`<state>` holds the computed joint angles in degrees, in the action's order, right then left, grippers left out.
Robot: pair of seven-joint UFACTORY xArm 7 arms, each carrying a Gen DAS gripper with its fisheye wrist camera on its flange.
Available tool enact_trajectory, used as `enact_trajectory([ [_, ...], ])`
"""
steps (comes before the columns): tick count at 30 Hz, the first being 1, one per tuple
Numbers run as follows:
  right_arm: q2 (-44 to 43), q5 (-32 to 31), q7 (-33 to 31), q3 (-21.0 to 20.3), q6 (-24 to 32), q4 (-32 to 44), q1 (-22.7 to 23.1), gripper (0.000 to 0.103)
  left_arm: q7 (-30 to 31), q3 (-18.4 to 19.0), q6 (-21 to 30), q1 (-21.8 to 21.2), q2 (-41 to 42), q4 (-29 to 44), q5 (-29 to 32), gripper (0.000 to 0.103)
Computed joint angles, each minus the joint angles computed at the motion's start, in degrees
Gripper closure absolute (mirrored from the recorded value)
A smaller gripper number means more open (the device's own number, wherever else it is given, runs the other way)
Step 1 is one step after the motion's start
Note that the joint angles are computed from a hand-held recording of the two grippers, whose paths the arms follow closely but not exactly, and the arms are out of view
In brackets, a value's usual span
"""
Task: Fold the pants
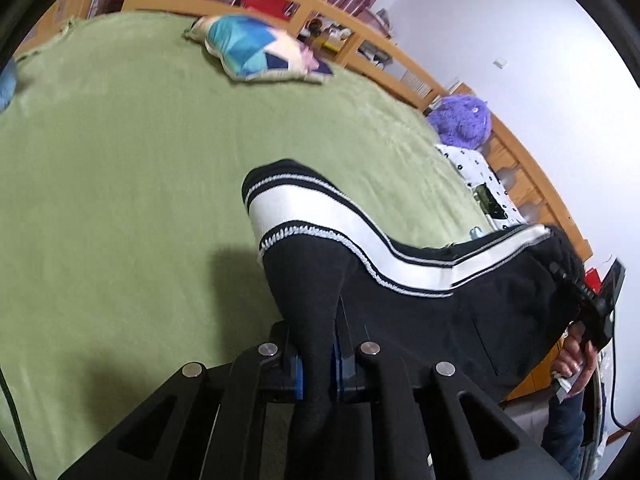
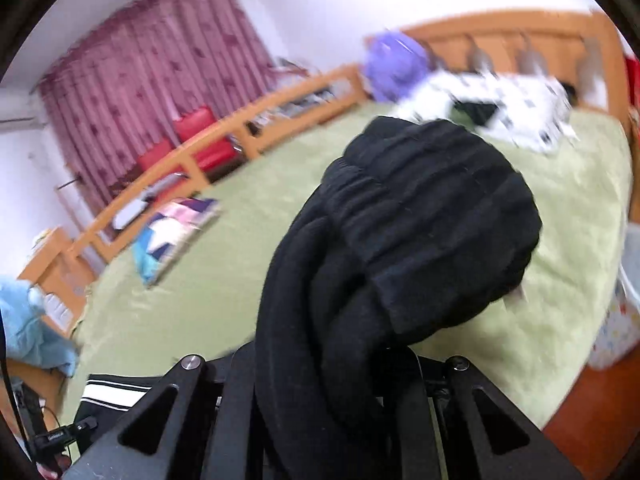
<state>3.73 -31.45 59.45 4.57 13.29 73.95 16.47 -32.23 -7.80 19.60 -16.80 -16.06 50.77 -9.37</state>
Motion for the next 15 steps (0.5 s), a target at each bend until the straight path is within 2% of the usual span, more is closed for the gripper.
enact_trajectory([
  [3, 1.79, 2.54, -2.53, 1.63, -0.66, 3.88, 1.46, 0.088, -3.12, -1.29, 4.68, 4.02, -4.7, -0.52, 6.19, 0.093],
  [6, 4.87, 8.2, -7.5, 3.29, -2.36, 7.79, 3.78, 0.088, -3.17, 0.59, 9.06, 6.63, -11.7, -3.45, 7.96, 0.093],
  [11, 11.06, 17.78, -16.43, 7.32, -6.74, 11.97, 6.24, 0.088, -1.98, 3.42, 17.23, 13.43, -25.06, -10.69, 11.47, 0.093],
  [14, 15.67, 21.93, -20.85, 8.89, -5.03, 15.0, 7.49, 0.087, -0.01, 5.76, 20.22, 15.57, -29.05, -15.07, 11.16, 0.093],
  [15, 17.85, 22.22, -21.44, 8.24, -2.6, 16.61, 8.78, 0.087, 0.27, 6.39, 20.3, 15.86, -29.49, -16.46, 10.38, 0.093],
])
